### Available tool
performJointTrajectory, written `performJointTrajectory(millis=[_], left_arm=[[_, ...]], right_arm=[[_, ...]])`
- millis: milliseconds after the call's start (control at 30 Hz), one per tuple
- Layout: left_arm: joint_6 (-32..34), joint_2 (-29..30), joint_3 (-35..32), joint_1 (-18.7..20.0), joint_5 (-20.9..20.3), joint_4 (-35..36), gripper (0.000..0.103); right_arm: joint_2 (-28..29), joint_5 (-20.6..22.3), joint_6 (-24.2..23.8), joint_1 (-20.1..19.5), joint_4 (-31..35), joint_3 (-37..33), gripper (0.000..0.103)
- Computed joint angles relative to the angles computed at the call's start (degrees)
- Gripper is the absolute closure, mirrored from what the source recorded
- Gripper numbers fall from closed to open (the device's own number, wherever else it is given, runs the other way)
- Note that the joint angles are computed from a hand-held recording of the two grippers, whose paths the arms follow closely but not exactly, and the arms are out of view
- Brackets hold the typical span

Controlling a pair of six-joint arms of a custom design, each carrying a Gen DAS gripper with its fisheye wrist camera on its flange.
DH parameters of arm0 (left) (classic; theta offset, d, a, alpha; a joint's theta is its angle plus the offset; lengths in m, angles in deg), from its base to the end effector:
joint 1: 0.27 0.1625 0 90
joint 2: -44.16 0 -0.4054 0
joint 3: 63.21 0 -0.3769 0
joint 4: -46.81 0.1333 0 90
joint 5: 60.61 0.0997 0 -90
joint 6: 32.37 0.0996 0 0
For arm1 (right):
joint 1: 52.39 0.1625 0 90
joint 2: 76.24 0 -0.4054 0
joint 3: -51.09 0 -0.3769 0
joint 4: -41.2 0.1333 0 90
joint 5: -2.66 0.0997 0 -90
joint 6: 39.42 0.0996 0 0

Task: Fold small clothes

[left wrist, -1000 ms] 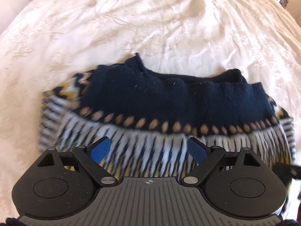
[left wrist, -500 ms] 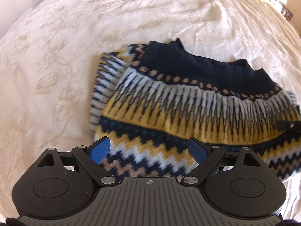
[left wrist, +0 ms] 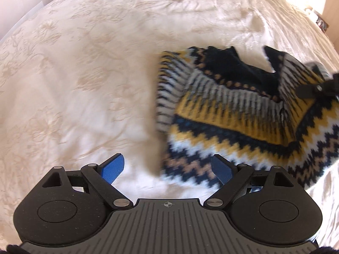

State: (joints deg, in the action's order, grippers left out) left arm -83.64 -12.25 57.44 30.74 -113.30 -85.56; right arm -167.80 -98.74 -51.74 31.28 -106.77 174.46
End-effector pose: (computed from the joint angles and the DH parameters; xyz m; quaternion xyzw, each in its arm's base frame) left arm -0.2869 -0.3984 0.0501 0.1232 0.9241 -0.1549 0.3270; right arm 0.0642 -0.4516 0.3254 0.0282 -0.9691 0.2065 0.1320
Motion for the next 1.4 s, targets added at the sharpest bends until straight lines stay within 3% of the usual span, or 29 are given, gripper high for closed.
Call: performJointTrajectory(millis=[200, 367, 500, 600, 700, 833, 1067, 1200, 1400], left_arm=[[0.14, -4.66, 2.85, 2.00, 0.02, 0.82, 0.013], [0.38, -7.25, 4.30, 3.50, -0.20, 1.02, 0.013], [0.26, -8.35, 4.70, 4.63, -0.78, 1.73, 0.013], [0.32, -8.77, 5.01, 5.32, -1.34, 1.22, 0.013], [0.50, -9.21, 5.20, 5.43, -1.44, 1.06, 0.013], [1.62, -9.57, 4.83, 5.85, -1.32, 0.41, 0.013], [5.75, -7.97, 1.49, 8.39, -2.84, -2.84, 0.013], [8.71, -5.89, -1.41, 9.62, -3.99, -4.67, 0.013], [10.89, -3.06, -5.10, 11.54, -8.98, -8.53, 0.013]], right_arm=[[9.06, -4.51, 3.42, 6.56, -2.47, -1.77, 0.065], [16.73, -13.03, 4.84, 11.52, -3.07, -3.81, 0.064], [20.71, -16.70, 5.68, 13.28, -3.48, -4.99, 0.057], [21.95, -13.55, 3.28, 13.62, -6.54, -5.03, 0.049], [19.92, -6.49, 2.08, 12.25, -10.53, -3.32, 0.050], [16.41, -4.80, 1.65, 11.63, -14.56, -0.60, 0.050], [9.64, -10.54, -8.37, 13.01, -16.36, 6.26, 0.047], [7.55, -12.50, -16.19, 15.02, -20.19, 12.20, 0.037], [13.61, -17.99, -27.45, 19.74, -34.32, 18.39, 0.024]])
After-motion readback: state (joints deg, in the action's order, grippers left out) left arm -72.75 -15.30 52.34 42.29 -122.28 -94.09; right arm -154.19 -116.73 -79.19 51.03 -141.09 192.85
